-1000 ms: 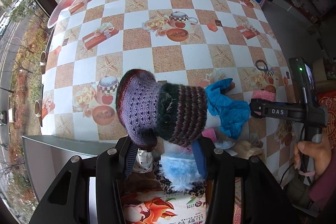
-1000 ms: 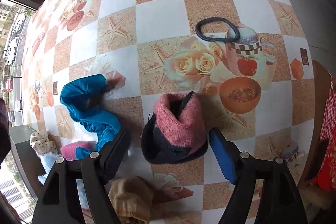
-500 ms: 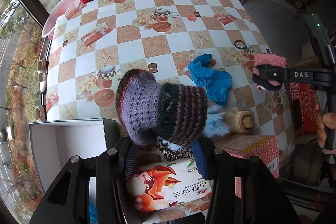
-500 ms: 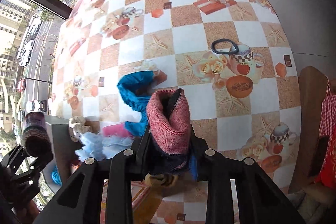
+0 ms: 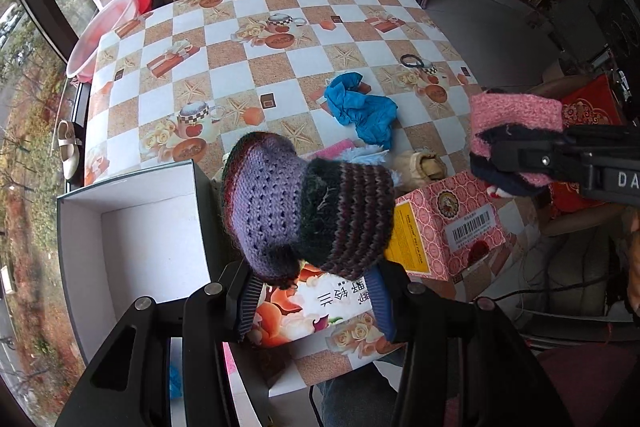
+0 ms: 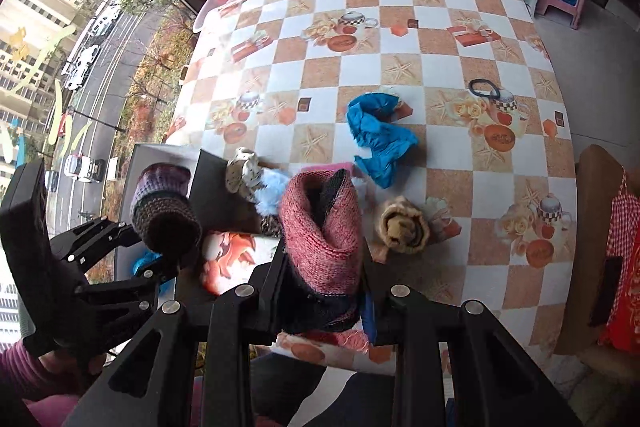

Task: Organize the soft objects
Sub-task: 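Carry the purple hat and pink sock toward the white box with both tools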

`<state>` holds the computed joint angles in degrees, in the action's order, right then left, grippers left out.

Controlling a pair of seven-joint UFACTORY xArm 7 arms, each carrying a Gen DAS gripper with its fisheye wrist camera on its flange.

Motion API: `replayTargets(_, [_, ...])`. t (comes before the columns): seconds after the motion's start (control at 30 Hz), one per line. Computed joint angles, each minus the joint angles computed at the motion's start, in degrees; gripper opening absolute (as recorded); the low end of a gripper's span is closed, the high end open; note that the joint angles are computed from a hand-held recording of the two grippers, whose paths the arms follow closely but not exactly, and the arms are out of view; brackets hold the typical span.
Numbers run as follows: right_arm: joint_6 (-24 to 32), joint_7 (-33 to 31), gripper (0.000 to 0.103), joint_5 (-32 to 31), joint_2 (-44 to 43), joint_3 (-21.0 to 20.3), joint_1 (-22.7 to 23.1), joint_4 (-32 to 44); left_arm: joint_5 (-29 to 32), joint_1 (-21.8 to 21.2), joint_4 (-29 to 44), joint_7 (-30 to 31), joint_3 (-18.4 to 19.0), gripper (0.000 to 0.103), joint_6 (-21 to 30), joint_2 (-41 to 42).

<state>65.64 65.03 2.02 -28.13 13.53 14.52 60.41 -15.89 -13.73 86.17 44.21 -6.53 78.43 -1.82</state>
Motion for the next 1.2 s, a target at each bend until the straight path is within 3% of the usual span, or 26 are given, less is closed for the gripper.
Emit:
replayTargets(0.33, [-0.24,-2.65,0.031,4.24,-0.46,2.36,5.56,-0.91,1.55,0.87,-9.17,-3.43,1.36,0.051,-2.53,-8.6])
replayTargets(0.57, [-1.82,-9.13,0.031,5.0,4.26,2.77,8.72,2.61,3.17,2.52,-13.63,-5.73,2.95,0.051,-3.56,-13.09])
replayTargets(1.2, [-2.96,-23.15,0.031,2.39,16.23,2.05,11.06,14.68,4.23,6.87,-13.93,-13.65,5.89,0.051,-9.04,-14.71])
